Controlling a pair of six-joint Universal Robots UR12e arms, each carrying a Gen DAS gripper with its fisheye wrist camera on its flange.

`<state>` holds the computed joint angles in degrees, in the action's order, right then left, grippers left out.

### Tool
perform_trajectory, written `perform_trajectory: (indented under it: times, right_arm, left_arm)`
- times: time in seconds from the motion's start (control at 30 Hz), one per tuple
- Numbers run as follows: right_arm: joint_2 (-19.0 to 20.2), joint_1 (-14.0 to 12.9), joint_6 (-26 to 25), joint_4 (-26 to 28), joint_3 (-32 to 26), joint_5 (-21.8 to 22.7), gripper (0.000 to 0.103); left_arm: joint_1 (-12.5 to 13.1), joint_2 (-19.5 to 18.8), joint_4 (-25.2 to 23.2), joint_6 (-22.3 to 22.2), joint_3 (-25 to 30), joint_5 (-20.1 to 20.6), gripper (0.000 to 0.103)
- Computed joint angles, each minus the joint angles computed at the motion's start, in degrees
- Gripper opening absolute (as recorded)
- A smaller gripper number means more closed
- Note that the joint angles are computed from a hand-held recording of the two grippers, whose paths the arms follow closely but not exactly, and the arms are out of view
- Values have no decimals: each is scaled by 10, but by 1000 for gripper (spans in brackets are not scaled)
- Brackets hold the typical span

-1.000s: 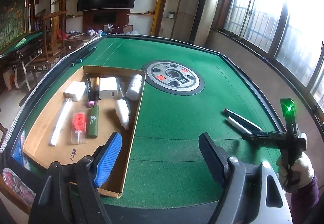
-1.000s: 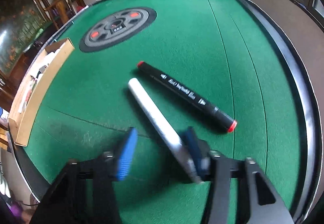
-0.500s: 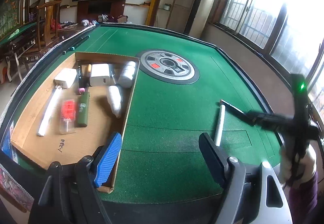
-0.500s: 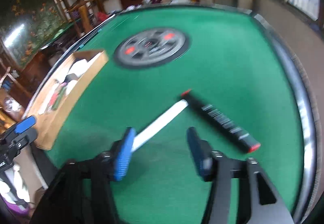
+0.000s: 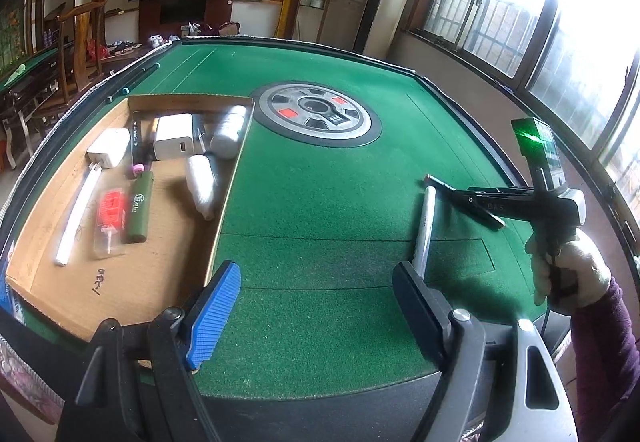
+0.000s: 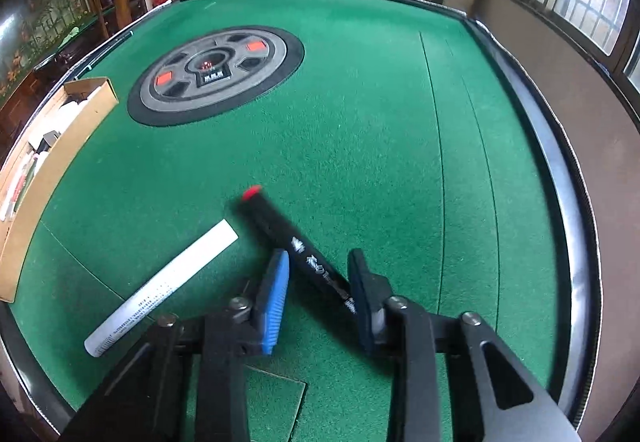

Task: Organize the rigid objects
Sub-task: 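Reach the right tool to the black red-capped marker and grasp it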

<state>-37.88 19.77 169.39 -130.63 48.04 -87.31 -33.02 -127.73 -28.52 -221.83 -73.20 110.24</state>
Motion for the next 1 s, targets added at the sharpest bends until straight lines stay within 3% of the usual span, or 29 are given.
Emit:
perform_trajectory:
  times: [0.1,0.4,0.73,1.0]
  right_arm:
    - [-8,-1,11,-2,17,1,15]
    - [-60,-7,55,-9,101,60,15]
    - [-66,-7,76,-40,119,61,18]
    - [-64,-2,64,-48,119,39,18]
  left_arm:
    - [0,-1,-3,-4,1,0,82]
    - [1,-4,-11,-7,6,-12,82]
    - [0,-6,-15,-8,8,-16,82]
    - [-1,-7,-16,-4,9,-19,82]
